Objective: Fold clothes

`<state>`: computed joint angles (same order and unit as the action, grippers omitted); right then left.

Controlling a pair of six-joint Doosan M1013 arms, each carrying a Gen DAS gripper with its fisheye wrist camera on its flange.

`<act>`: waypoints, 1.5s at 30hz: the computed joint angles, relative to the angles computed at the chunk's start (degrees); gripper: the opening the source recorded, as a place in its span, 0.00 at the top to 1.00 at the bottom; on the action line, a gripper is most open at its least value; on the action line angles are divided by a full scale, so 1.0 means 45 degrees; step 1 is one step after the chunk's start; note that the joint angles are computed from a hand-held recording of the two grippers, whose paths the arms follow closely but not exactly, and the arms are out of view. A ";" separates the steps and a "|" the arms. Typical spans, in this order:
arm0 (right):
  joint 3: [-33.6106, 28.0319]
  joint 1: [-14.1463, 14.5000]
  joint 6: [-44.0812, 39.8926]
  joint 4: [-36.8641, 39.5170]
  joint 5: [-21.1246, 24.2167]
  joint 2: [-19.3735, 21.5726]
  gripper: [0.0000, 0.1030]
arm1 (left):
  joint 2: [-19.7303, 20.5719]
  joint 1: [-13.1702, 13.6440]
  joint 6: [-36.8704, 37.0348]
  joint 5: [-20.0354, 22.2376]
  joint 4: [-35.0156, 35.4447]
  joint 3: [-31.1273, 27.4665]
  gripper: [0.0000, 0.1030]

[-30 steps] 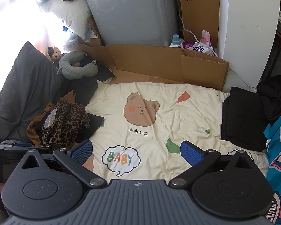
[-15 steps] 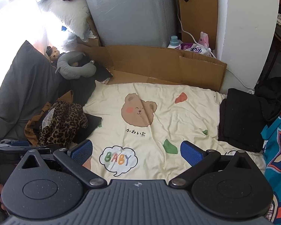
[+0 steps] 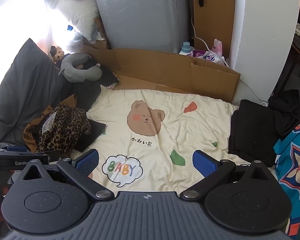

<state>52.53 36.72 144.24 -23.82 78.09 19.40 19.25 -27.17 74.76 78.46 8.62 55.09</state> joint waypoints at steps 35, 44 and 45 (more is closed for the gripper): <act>-0.0319 0.0214 -0.0043 -0.0644 0.0472 0.0226 0.00 | 0.0144 0.0479 -0.0173 0.0640 -0.0735 -0.0379 0.01; -0.0357 0.0432 -0.0174 -0.1388 0.0506 0.0207 0.00 | 0.0060 0.0688 0.0398 0.0134 -0.0886 -0.0449 0.05; -0.0390 0.0457 -0.0229 -0.1470 0.0516 0.0222 0.00 | 0.0058 0.0748 0.0476 0.0112 -0.1039 -0.0473 0.05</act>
